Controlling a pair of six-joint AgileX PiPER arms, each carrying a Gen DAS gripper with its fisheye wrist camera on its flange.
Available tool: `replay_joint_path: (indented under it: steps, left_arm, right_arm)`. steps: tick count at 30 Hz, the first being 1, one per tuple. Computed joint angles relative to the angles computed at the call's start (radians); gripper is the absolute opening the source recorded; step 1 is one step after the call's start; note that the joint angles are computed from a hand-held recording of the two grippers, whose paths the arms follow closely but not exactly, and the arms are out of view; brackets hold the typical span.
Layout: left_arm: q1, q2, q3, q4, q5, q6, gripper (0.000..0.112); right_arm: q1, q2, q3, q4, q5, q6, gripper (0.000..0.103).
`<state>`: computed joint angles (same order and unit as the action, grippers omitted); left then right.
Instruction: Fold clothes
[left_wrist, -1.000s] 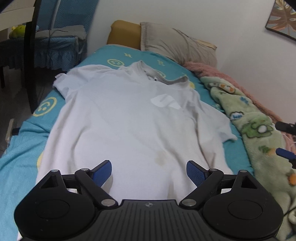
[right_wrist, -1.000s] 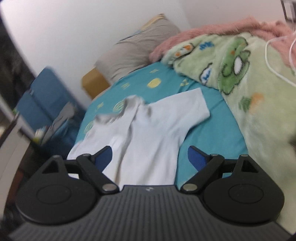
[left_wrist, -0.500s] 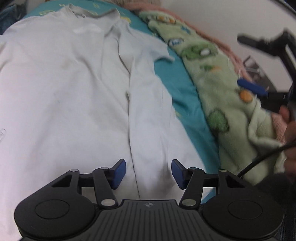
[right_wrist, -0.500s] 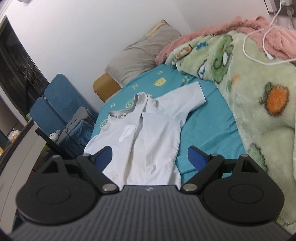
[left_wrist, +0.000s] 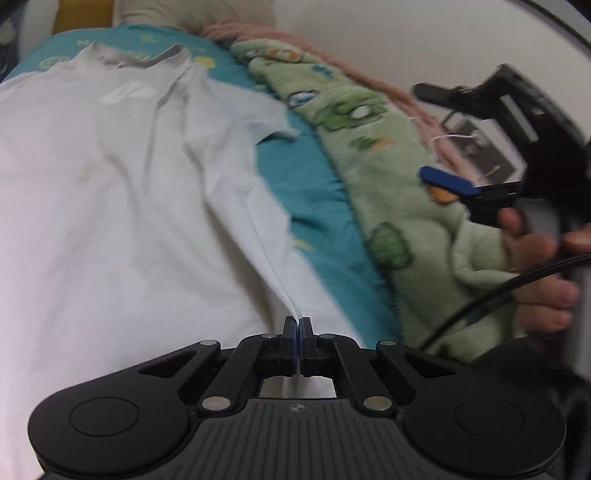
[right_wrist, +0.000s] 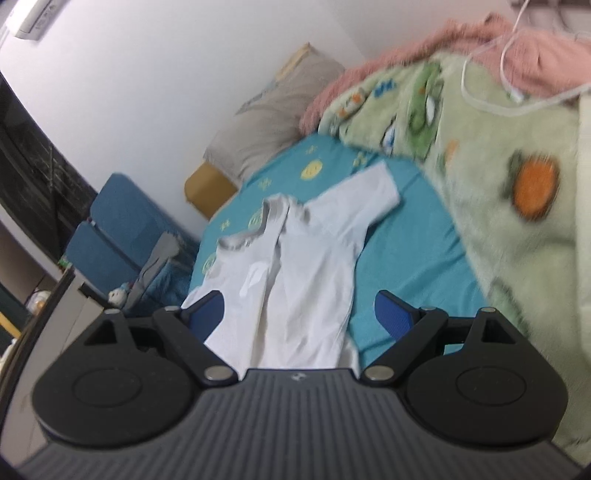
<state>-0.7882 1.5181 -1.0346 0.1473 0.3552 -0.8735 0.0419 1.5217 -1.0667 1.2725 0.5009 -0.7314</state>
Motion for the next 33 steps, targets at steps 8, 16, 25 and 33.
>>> replay_joint_path:
  steps: [8,16,25,33]
  left_arm:
    - [-0.026,0.29,-0.299,-0.226,0.079,0.217,0.001]
    - [0.011,0.33,-0.32,-0.236,0.121,0.232,0.05]
    - [-0.036,0.076,-0.211,0.387,0.315,-0.28,0.082]
    - [-0.097,-0.015,-0.142,0.743,0.455,-0.634,0.091]
  right_arm:
    - [-0.022,0.004,0.011,0.083,-0.087,-0.081,0.09]
    - [-0.015,0.026,0.006,0.179,-0.078,-0.201,0.09]
    - [0.114,-0.001,0.014,0.213,-0.152,-0.481,0.046]
    - [0.178,-0.02,0.025,0.255,-0.222,-0.57,0.03]
